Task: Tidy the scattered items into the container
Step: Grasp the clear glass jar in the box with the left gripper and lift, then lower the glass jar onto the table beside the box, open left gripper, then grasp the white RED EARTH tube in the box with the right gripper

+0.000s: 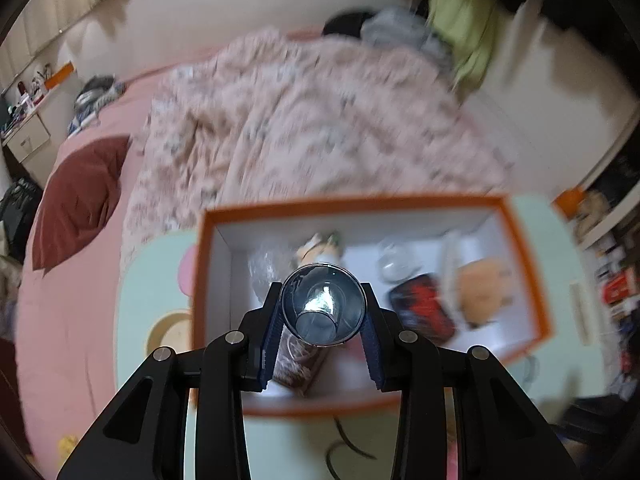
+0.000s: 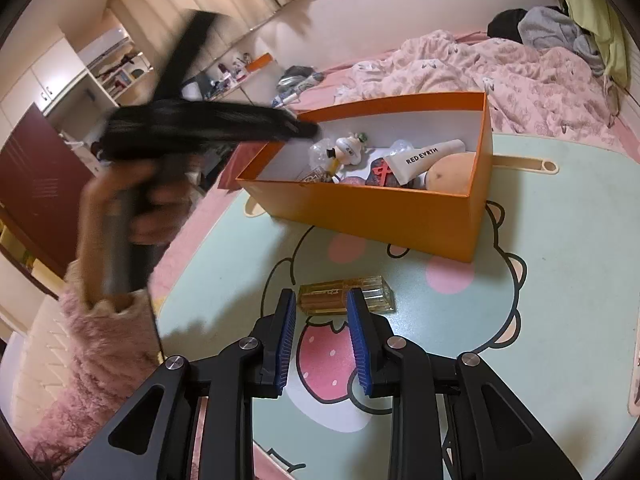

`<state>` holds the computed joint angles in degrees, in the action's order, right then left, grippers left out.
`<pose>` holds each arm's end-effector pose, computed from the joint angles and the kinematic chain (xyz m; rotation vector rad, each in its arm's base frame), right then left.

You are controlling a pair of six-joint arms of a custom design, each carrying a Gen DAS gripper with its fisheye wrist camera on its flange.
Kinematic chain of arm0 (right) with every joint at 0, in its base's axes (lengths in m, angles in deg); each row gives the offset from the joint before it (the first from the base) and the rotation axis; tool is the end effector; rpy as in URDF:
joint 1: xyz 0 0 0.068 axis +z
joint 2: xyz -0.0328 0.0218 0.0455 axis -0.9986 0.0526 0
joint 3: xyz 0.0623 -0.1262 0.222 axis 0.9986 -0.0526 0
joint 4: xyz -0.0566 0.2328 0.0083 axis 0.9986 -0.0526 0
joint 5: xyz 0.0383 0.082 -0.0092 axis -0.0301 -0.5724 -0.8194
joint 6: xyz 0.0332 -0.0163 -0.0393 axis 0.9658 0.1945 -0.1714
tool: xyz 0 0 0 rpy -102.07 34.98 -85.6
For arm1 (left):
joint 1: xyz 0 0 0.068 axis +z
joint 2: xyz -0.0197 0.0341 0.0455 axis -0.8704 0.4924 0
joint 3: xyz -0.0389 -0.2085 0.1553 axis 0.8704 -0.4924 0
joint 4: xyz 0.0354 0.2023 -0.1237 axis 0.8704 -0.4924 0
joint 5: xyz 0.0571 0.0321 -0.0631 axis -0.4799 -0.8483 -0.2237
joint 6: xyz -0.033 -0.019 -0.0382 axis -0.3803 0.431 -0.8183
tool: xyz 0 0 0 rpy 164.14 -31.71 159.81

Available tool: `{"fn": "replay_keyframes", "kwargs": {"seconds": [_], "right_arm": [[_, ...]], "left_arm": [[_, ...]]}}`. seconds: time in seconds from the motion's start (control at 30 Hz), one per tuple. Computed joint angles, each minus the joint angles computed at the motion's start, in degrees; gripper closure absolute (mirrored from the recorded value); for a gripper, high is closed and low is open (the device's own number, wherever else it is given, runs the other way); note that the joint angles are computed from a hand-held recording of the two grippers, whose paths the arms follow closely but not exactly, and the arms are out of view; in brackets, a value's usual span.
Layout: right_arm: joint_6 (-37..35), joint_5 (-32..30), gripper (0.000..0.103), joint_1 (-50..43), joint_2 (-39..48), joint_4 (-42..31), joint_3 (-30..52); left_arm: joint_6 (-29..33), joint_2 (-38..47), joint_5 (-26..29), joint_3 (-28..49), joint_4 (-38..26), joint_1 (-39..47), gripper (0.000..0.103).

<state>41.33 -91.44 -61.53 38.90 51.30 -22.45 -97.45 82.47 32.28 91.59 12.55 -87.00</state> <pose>0.2276 0.1209 0.0897 -0.2693 2.4249 0.7660 0.3766 -0.1873 0.1510 0.3973 2.5220 -0.2252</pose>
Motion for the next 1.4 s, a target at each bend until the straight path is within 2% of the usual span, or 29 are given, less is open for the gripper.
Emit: {"fn": "replay_keyframes", "kwargs": {"seconds": [0.1, 0.2, 0.27, 0.37, 0.57, 0.63, 0.67, 0.7, 0.73, 0.8, 0.87, 0.93, 1.0, 1.1, 1.17, 1.27, 1.4], "right_arm": [[0.4, 0.9, 0.077, 0.6, 0.4, -0.1, 0.3], [0.5, 0.9, 0.077, 0.2, 1.2, -0.6, 0.8], [1.0, 2.3, 0.077, 0.4, 1.3, -2.0, 1.5], [1.4, 5.2, 0.077, 0.9, 1.3, -3.5, 2.1], [1.5, 5.9, 0.077, -0.4, -0.3, -8.3, 4.3], [1.7, 6.1, 0.076, -1.1, -1.8, -12.0, 6.5], [2.0, 5.8, 0.072, -1.7, -2.5, -13.8, 7.8], [2.8, 5.3, 0.066, -2.2, -2.9, -15.1, 9.1], [4.6, 4.3, 0.063, -3.2, -3.0, -16.4, 10.8], [8.5, 2.4, 0.046, -5.1, -1.9, -19.1, 15.4], [10.1, 2.5, 0.045, -5.7, 1.9, -26.1, 24.1], [8.1, 4.9, 0.045, -5.5, 7.4, -35.2, 34.4], [7.4, 8.5, 0.055, -5.3, 14.1, -43.6, 44.8], [6.7, 12.7, 0.066, -5.3, 24.6, -55.8, 60.5], [6.6, 14.9, 0.068, -5.2, 30.8, -63.5, 70.1], [5.7, 17.9, 0.071, -5.2, 37.1, -72.0, 79.6], [5.0, 18.5, 0.071, -5.9, 41.7, -79.2, 87.1]], "left_arm": [[0.8, -10.7, 1.5, -11.7, 6.4, -0.7, 0.066], [4.0, -18.2, 7.4, -22.0, 10.0, -0.9, 0.066], [5.0, -21.5, 9.7, -30.5, 16.1, -0.9, 0.066], [4.7, -19.1, 4.9, -36.6, 22.4, -2.0, 0.066], [1.5, -11.5, -1.0, -41.3, 35.0, -3.5, 0.065], [0.9, -10.8, -1.1, -42.6, 38.8, -4.0, 0.048], [1.0, -10.6, -1.0, -43.5, 41.1, -4.1, 0.041], [1.3, -10.2, -1.1, -44.7, 44.2, -4.1, 0.028], [1.4, -9.8, -1.2, -45.6, 46.8, -4.1, 0.023], [1.8, -9.1, 0.0, -47.7, 52.6, -3.5, 0.023], [1.6, -7.8, 2.0, -49.5, 58.1, -1.8, 0.023], [-0.7, -7.0, 5.0, -50.0, 59.7, 0.5, 0.023], [-3.5, -5.8, 10.4, -50.2, 61.3, 4.1, 0.023], [-5.9, -4.6, 13.1, -50.1, 61.9, 6.2, 0.023], [-6.4, -4.0, 13.0, -49.5, 61.0, 6.0, 0.023], [-5.4, -3.7, 11.4, -49.4, 60.6, 4.5, 0.023], [-3.7, -3.7, 9.9, -50.4, 62.6, 2.8, 0.023]]}}
